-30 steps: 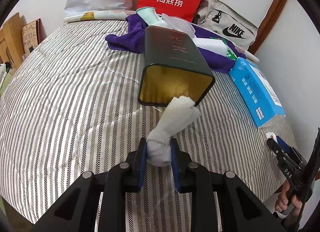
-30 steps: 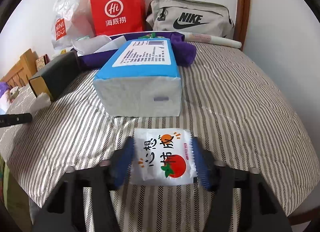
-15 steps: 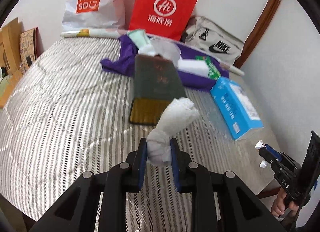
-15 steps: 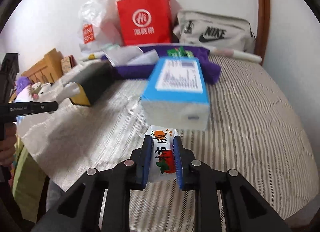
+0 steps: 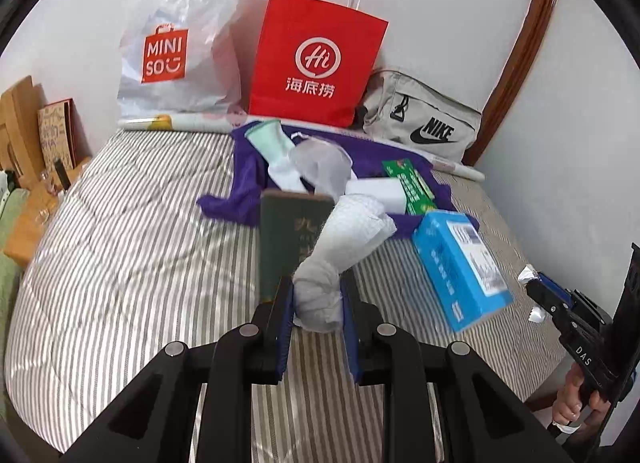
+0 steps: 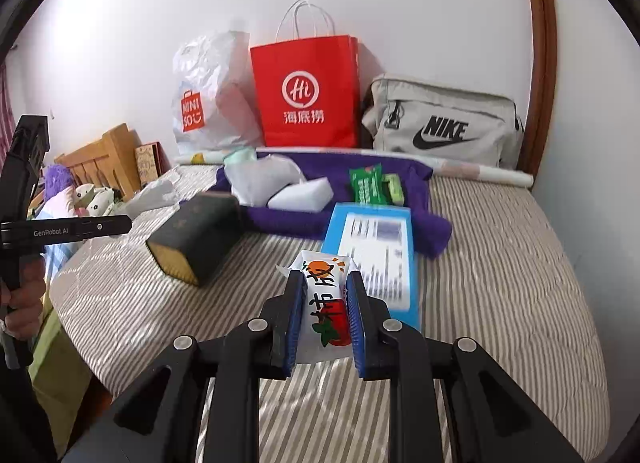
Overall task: Organize soft objects
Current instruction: 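Carry the cloth and tomato-print packet toward the purple towel with both tools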
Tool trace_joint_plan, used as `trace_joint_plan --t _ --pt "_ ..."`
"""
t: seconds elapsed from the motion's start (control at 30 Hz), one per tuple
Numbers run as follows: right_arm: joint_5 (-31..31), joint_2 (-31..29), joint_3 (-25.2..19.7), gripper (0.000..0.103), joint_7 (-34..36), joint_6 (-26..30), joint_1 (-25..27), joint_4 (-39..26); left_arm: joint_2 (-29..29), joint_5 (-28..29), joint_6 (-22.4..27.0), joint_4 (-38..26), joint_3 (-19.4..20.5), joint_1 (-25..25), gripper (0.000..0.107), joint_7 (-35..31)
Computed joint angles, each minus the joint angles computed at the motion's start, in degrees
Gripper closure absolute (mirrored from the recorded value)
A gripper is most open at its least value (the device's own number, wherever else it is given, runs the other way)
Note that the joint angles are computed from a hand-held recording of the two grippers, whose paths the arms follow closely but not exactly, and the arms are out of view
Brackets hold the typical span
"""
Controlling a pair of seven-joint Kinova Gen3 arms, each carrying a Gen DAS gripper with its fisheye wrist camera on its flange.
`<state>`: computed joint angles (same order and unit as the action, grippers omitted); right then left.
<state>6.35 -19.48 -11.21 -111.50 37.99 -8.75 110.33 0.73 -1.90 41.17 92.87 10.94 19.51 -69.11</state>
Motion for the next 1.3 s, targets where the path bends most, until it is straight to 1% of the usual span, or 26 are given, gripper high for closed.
trace_joint_plan --t 0.07,0.23,0.33,0.43,0.57,0.63,0.67,0.73,0.9,1.0,1.1,1.3 --pt "-0.3 1.0 1.2 0.081 1.0 -0.6 -0.3 -1.2 1.2 -0.6 0.6 -1.9 0.0 0.0 0.086 0.1" --pt "0.4 4.2 2.4 0.081 1.9 -1.5 0.5 -4.2 4.2 -1.0 1.9 -6.4 -0.9 0.0 0.086 0.6" --pt "-1.6 6.6 4.9 0.081 3.5 -2.2 0.0 -6.0 6.0 -1.3 2.6 -8.7 -1.4 0.2 0.086 1.2" --pt "-3.0 9.3 6.4 0.081 4.6 -2.2 0.3 -8.2 7.7 0.2 2.9 -10.5 -1.8 -0.1 0.086 1.1" --pt "-6.7 12.6 9.0 0.081 9.0 -2.2 0.3 -11.0 10.1 -1.3 4.0 -13.4 -2.4 1.1 0.086 2.4" --pt "-6.7 14.0 9.1 0.081 9.6 -2.1 0.8 -12.4 11.3 -3.2 4.8 -15.0 -3.0 2.2 0.086 3.7" --pt "-7.6 15.0 9.5 0.081 10.9 -2.0 0.9 -13.3 12.0 -4.9 5.4 -16.0 -3.5 3.1 0.086 4.9" --pt "-9.1 16.4 10.0 0.081 12.9 -2.0 1.3 -14.6 13.1 -6.1 6.3 -17.6 -3.9 3.8 0.086 5.9" --pt "-10.0 19.1 9.9 0.081 15.2 -1.8 2.1 -17.1 16.0 -6.2 8.5 -21.9 -4.3 4.1 0.086 5.5" --pt "-11.0 21.0 9.9 0.081 16.7 -1.5 2.6 -18.8 17.7 -8.1 9.4 -24.3 -5.1 5.4 0.086 5.9" --pt "-12.2 22.8 9.9 0.081 18.7 -1.2 3.1 -20.2 19.6 -7.0 10.5 -27.1 -5.0 5.1 0.086 4.8" --pt "-11.5 25.5 9.7 0.081 19.6 -0.3 3.3 -22.6 23.0 -7.0 12.8 -32.3 -6.2 5.8 0.086 4.7"
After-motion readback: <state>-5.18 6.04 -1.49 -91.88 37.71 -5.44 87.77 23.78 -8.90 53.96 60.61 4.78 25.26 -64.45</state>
